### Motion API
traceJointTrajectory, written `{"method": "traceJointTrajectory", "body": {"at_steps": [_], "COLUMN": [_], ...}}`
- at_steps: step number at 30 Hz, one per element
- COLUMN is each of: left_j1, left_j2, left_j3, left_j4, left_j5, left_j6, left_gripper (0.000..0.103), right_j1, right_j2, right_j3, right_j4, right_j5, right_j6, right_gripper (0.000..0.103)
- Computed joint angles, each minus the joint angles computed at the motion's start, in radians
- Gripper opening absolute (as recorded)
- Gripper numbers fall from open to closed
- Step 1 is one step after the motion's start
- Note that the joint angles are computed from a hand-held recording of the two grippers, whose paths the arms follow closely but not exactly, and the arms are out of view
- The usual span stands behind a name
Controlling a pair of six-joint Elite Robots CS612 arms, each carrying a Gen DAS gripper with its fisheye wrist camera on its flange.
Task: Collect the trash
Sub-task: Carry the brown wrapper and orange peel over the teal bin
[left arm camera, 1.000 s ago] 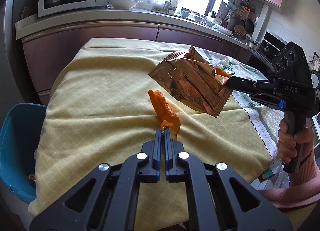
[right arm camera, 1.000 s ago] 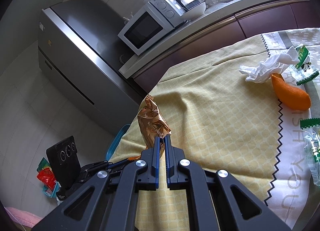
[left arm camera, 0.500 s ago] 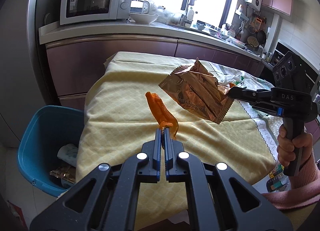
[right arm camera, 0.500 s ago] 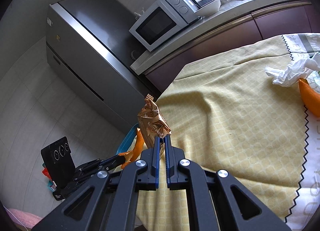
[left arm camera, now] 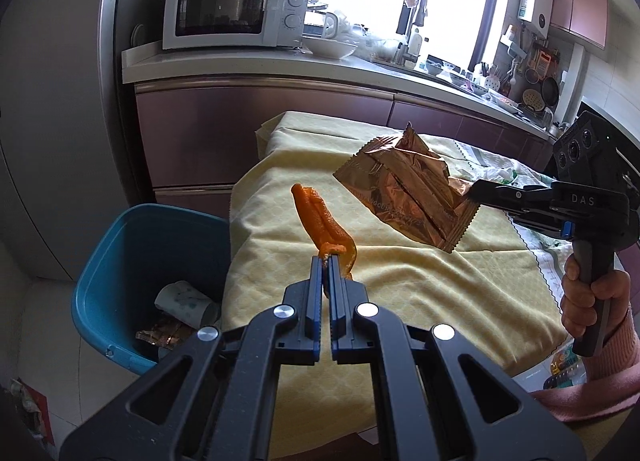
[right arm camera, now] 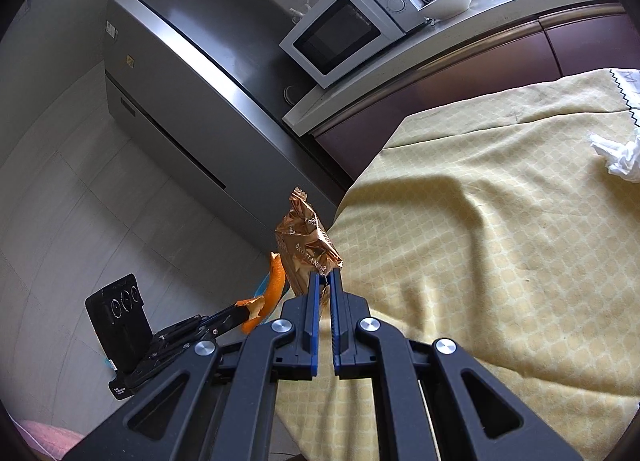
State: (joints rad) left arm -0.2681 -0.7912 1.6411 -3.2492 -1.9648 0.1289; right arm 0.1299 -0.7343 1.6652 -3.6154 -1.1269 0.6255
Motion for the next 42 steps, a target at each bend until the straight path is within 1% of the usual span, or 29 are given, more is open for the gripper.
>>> {"method": "traceJointTrajectory", "body": {"at_steps": [5, 16, 23, 29, 42], "left_j1": [0.012, 0.030, 0.042, 0.047, 0.054], "left_j2": [-0.004, -0.004, -0.006, -0.002, 0.001], "left_j3": [0.004, -0.003, -0.001, -0.009, -0.012], "left_j4": [-0.014, -0.021, -0.034, -0.029, -0.023], "left_j5": [0.017, 0.050, 0.075, 0.100, 0.122], "left_j6": [-0.012, -0.035, -0.049, -0.063, -0.075], "left_gripper": [0.003, 0.003, 0.003, 0.003, 0.003], "right_j1": [0.002, 0.013, 0.020, 0.026, 0.039], "right_j2": [0.013, 0.038, 0.049, 0.056, 0.066], "right_j3": [-0.028, -0.086, -0.118, -0.141, -0.181], "right_j4": [0.015, 0.059, 0.090, 0.113, 0.161], "right_j5": [0.026, 0.055, 0.071, 0.086, 0.108], "right_j6": [-0.001, -0.014, -0.037, -0.048, -0.070], "right_gripper": [0.004, 0.004, 0.004, 0.004, 0.004]}}
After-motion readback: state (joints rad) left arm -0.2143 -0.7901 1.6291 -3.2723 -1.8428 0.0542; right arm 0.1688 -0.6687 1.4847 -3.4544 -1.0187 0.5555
